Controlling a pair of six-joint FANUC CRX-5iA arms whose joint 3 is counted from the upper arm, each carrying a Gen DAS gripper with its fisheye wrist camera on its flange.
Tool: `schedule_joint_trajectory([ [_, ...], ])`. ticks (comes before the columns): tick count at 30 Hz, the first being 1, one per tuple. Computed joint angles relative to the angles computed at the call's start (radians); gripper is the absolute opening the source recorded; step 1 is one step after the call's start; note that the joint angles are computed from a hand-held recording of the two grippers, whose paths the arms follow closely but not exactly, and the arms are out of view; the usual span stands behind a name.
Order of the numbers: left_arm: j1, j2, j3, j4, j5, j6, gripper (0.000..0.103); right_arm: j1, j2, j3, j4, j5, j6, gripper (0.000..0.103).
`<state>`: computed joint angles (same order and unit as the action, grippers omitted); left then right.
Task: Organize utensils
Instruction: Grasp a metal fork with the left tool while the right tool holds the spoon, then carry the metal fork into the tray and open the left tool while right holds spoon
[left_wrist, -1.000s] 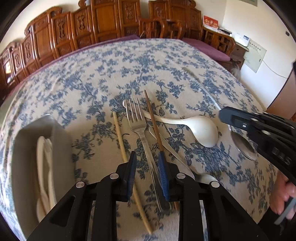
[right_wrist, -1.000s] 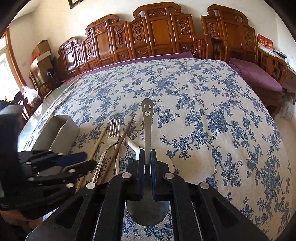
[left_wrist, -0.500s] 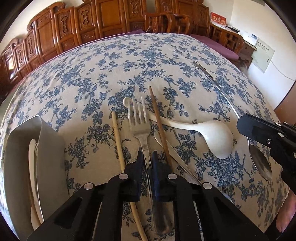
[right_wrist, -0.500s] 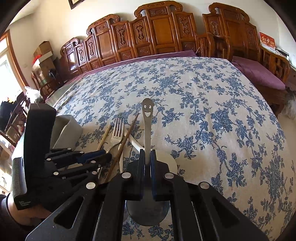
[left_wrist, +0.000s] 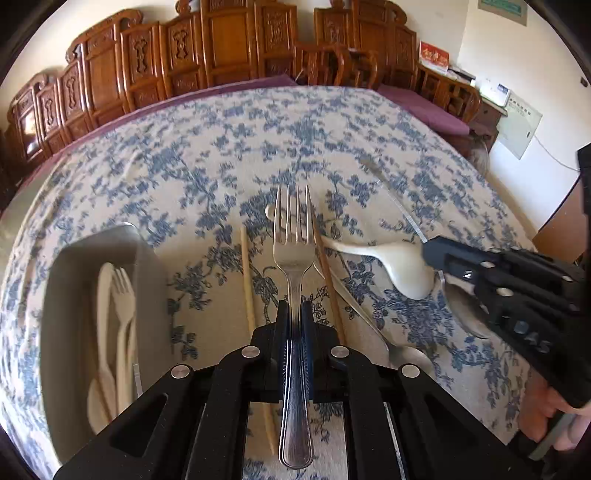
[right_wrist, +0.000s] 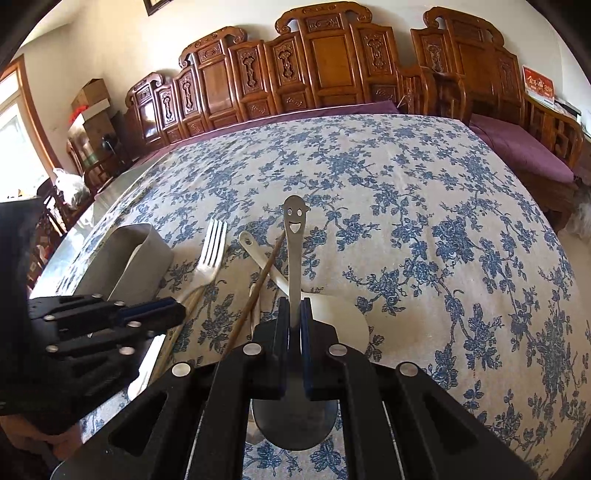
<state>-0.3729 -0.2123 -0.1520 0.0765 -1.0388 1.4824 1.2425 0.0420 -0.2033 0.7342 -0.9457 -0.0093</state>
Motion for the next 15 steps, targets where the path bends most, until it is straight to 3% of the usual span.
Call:
schedule_joint_trajectory([
  [6,0.031,-0.056,-0.013,0.028,-0.003,-0.042,0.006,0.004,0.011,0.014,0.005,0.005,0.012,0.007],
  [15,0.152,-0.159,-0.056,0.104,-0.02,-0.147,0.006,0.02,0.046,0.058,0.013,0.03,0.042,0.007],
])
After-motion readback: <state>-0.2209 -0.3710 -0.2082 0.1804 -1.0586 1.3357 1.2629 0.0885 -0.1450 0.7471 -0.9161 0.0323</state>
